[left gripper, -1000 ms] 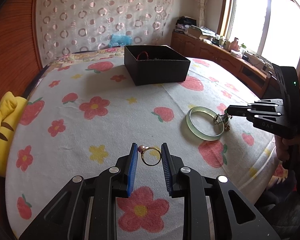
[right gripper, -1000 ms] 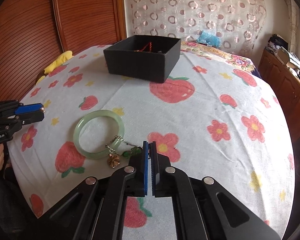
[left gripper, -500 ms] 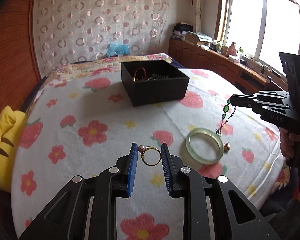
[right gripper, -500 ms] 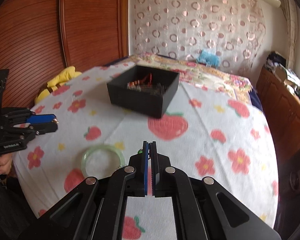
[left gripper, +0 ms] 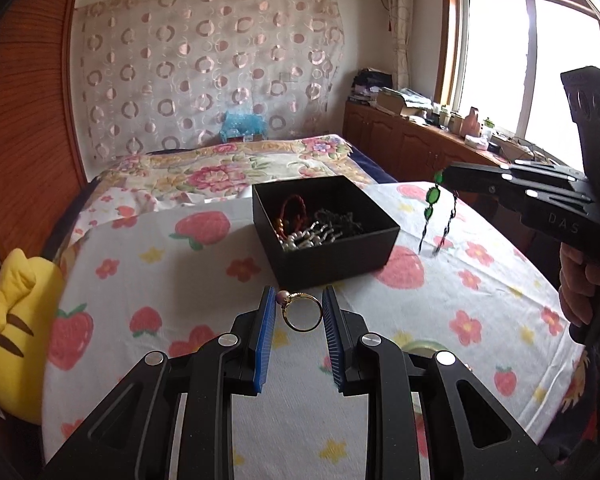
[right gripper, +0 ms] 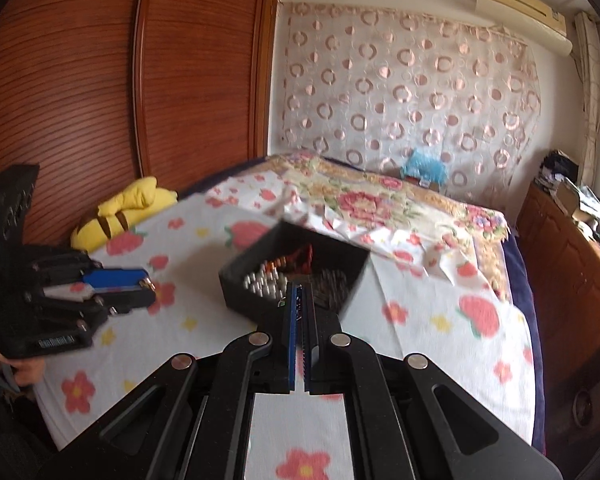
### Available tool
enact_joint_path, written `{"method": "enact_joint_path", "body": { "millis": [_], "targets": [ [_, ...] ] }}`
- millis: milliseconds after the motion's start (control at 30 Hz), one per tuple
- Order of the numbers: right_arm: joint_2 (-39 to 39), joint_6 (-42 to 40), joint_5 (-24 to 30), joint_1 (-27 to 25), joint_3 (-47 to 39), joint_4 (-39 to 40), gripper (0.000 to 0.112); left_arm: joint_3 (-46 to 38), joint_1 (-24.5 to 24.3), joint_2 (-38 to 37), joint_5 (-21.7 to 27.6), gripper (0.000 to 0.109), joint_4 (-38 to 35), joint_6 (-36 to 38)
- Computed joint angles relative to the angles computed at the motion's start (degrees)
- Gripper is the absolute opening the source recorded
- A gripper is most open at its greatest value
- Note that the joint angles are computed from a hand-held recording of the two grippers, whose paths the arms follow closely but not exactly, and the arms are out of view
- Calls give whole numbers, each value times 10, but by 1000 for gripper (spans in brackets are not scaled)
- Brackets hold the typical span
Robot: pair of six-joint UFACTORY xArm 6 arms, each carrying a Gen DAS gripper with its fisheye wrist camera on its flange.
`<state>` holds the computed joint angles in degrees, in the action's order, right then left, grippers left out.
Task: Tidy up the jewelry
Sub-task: 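Carry the ring and charm to the black box and open both tools over it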
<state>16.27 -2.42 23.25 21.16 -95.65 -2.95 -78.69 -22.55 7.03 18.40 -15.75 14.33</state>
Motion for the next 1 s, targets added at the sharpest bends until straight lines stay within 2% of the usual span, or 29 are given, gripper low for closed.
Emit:
{"method": "enact_joint_path", "body": {
  "millis": [167,367,500,600,767,1000],
  "targets": [
    [71,3,32,-3,-112,-12,3,-49,7,34,14,22,27,-21],
    [162,-26,92,-18,-242,69,3,-109,12,78,32,22,47,-37],
    [225,-20,142,-28,-324,91,3,-143,13,102,46,22,62,-44],
    [251,-15,164,-32,-355,97,3,-174,13,122,59,22,69,-48],
    [252,-10,163,-33,-342,100,6,-229,11,160,82,22,84,-60],
    [190,-20,117,-39,-233,106,6,-316,4,216,113,22,104,-71]
  ]
}}
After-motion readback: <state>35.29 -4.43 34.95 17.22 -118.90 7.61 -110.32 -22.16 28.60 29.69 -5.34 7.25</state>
